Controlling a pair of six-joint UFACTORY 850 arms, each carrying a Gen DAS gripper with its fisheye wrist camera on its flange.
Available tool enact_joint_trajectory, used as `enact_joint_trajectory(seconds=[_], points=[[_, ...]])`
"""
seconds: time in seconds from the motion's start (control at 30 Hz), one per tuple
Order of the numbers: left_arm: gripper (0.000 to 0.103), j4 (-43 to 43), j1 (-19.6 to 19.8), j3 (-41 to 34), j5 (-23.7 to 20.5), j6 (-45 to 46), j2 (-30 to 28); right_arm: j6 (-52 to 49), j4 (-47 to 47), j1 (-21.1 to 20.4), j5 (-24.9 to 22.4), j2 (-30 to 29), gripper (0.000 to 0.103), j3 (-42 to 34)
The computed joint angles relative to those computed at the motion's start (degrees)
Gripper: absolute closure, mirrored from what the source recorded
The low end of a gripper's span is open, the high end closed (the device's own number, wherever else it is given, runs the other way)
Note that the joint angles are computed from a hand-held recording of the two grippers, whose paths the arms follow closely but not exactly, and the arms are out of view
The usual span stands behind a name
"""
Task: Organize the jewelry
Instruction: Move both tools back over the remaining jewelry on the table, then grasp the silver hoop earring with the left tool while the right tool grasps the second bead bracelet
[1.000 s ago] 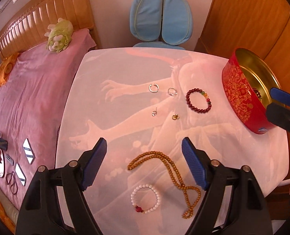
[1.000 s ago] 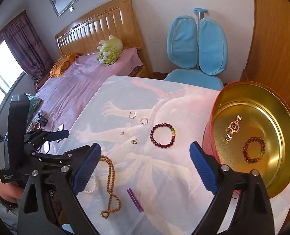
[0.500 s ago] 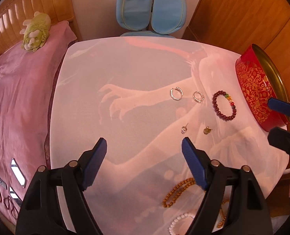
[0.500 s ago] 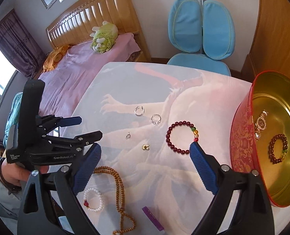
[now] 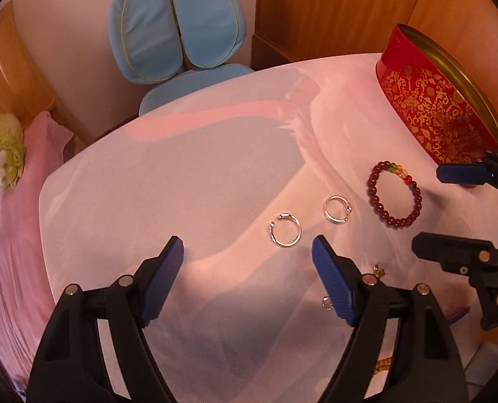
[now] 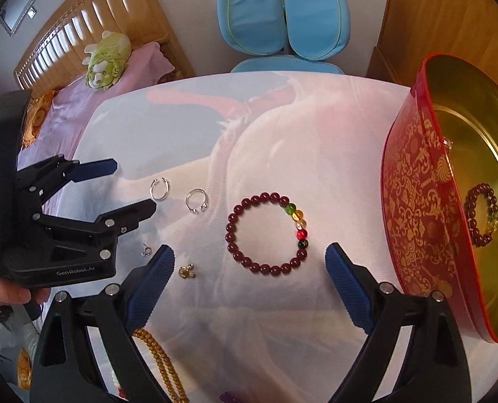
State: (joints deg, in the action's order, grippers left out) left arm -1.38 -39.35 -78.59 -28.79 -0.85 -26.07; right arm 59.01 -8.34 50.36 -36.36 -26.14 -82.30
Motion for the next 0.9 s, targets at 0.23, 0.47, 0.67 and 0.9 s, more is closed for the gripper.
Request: enact_joint_trajectory(seconds=[0.23,0.47,0.67,0.9], points=[[0.026,-3.5,0.3,-0.6,0.8,4.3,-1.2,-2.7,0.8,-0.1,0.0,-1.5,0.026,-0.4],[0.058,0.2,-0.8,3.2,6.6,2.2,1.0,-3.7,-5.4,1.0,-2.7,-4.1,0.044,-3.5],[0.082,-11.4,0.5,3.6,6.1,9.9,1.6,-8.9,-5.6,1.9,-2.5,-4.8,0.087,-4.8],[0.083,-13.0,0.5,6.2,7.1,7.6,4.2,-7.3,-3.6,1.6,4.4,-0.1,0.103,-0.7]])
